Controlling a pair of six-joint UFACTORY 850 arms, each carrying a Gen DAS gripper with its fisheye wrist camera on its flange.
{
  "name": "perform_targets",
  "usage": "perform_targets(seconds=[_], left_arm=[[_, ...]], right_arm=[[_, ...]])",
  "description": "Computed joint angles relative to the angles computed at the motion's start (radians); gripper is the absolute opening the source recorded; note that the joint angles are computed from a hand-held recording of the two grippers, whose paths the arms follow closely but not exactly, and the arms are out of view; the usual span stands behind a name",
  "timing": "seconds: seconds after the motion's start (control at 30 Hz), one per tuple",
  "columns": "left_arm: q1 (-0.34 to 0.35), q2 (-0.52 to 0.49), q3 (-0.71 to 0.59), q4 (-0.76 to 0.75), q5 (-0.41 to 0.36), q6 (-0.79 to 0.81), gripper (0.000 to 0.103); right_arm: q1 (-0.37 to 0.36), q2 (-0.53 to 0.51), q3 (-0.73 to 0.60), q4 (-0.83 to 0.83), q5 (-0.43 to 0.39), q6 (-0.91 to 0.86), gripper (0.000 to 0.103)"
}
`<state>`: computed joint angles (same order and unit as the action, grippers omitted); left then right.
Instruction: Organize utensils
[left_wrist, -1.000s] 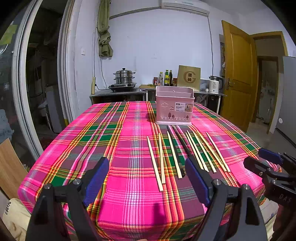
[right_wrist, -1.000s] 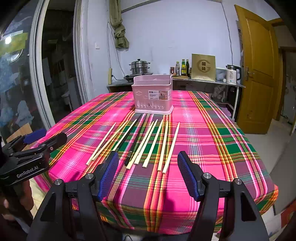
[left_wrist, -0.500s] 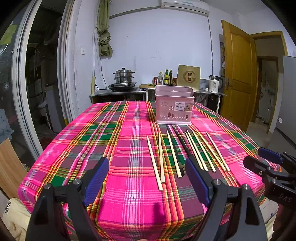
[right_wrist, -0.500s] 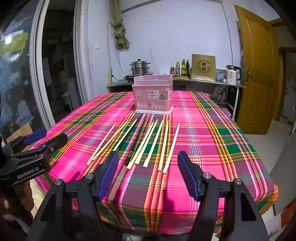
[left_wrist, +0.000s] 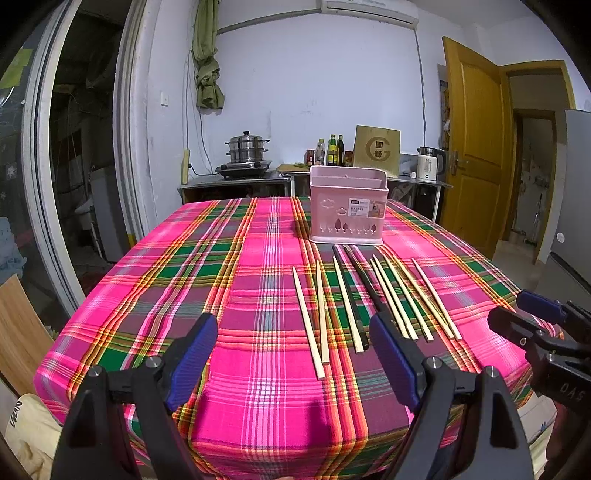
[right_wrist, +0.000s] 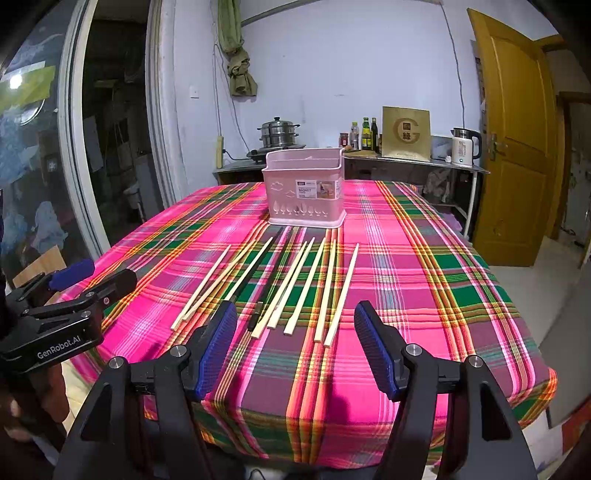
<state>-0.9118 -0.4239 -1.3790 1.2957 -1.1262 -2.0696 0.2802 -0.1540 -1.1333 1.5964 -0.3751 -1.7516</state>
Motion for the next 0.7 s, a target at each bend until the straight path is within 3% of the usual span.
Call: perform_targets(seconds=[0.53, 0.7], left_arm=[[0.052, -0.030, -0.036, -0.054, 0.047, 0.087, 0.086], [0.121, -0.033, -0.055, -0.088, 0.128, 0.152, 0.086]], right_arm=[[0.004, -0.094, -0.093, -0.067, 0.000, 0.066, 0.066], [0.012, -0.166, -0.184, -0.197, 0.002, 0.196, 0.066]])
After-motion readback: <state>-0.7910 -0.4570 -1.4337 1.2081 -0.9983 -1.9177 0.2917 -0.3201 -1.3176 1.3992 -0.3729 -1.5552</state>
